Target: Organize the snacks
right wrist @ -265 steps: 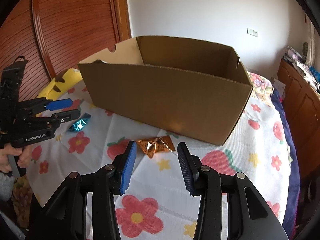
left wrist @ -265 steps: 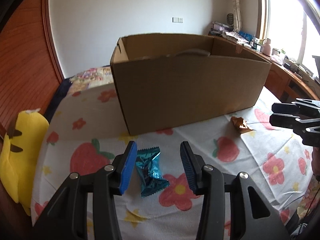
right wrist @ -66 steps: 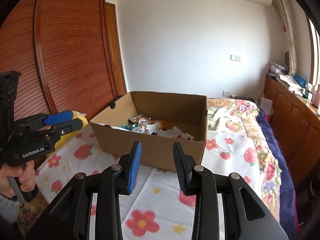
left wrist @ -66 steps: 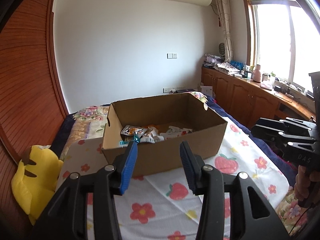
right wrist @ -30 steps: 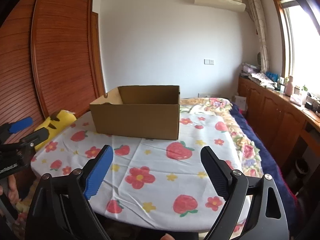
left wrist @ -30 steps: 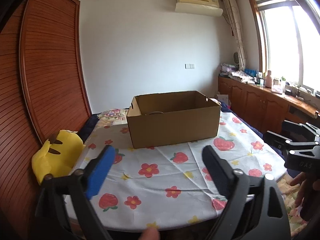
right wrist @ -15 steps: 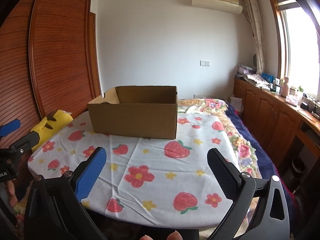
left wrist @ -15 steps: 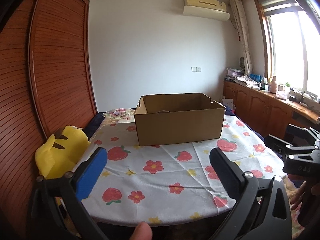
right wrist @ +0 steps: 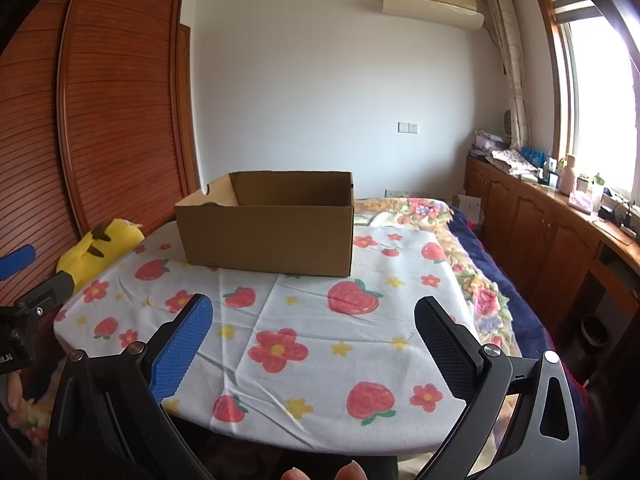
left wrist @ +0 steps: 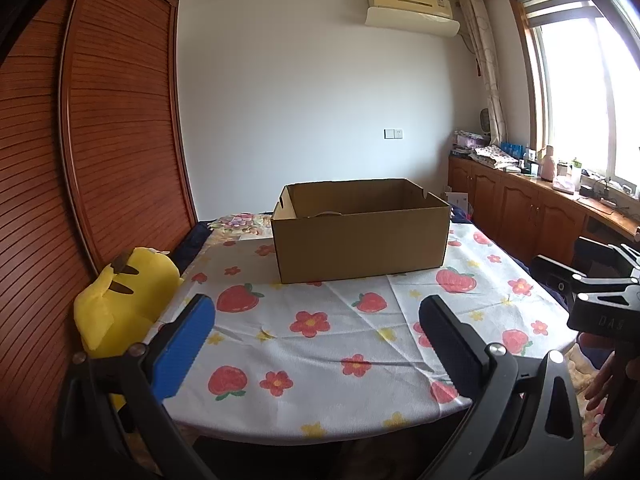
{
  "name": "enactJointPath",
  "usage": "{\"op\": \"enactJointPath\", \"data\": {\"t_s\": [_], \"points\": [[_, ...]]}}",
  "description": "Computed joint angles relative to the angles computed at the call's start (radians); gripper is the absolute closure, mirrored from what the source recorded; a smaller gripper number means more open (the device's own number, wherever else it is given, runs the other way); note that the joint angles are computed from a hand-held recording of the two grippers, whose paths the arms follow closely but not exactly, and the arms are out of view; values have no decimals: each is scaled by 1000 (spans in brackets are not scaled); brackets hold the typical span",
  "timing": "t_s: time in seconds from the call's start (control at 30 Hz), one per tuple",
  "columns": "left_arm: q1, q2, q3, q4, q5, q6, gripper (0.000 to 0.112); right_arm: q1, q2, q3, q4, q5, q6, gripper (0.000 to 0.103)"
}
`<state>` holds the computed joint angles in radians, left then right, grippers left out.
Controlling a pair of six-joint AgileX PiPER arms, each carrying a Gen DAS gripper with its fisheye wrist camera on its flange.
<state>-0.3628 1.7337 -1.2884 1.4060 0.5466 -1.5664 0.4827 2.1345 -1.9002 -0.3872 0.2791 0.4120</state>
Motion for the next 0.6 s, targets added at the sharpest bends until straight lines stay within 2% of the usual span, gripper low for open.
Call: {"op": "enactJointPath", "data": {"t_s": [0.6], "points": [[1,-3,15,18,4,-25,9,1,-6,12,-24,-3,29,1]]}}
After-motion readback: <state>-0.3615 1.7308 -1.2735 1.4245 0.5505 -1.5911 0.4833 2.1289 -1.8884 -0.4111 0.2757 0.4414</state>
